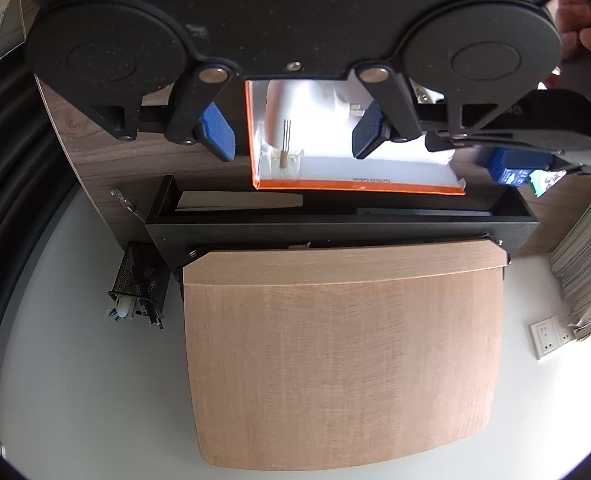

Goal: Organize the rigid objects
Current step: 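Lower both diffusers into the box and open both tools to release, then withdraw both open tools from the box back toward the remaining items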

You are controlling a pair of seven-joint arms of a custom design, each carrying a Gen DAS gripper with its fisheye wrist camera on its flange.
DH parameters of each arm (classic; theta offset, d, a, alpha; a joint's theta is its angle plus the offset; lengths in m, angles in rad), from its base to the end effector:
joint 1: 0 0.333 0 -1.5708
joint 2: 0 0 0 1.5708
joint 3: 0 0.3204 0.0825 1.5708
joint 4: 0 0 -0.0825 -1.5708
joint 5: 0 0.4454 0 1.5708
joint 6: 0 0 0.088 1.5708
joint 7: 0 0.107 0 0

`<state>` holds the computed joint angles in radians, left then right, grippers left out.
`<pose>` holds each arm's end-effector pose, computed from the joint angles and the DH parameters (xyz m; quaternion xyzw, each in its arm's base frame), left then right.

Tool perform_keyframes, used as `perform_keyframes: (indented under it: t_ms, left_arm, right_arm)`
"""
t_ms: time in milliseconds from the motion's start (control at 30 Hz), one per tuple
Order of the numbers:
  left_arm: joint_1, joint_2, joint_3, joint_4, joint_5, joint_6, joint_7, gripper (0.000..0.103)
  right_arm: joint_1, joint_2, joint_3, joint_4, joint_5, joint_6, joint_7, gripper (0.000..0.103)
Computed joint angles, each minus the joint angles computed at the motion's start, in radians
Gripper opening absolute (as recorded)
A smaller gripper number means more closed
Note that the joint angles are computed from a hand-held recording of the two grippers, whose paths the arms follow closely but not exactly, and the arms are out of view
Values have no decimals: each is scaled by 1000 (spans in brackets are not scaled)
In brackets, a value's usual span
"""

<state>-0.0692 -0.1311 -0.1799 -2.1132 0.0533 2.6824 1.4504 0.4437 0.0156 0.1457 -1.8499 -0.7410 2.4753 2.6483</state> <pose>0.5974 -0.1575 0.5324 -0.6037 0.7197 -0.2646 0.2183 0.5568 0.3741 0.5637 -0.6331 0.6572 -0.2841 0.2941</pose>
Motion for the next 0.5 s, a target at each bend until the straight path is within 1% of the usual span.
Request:
perform_keyframes:
  t_ms: [133, 367, 500]
  left_arm:
    - [15, -56, -11, -41, 50, -16, -56, 96]
    - [35, -143, -24, -112, 55, -36, -111, 96]
    - [51, -205, -36, -160, 62, -28, -141, 95]
  right_arm:
    - [6, -25, 8, -27, 12, 6, 0, 84]
    - [15, -63, 30, -63, 36, 25, -22, 84]
    - [20, -82, 43, -75, 31, 33, -26, 84]
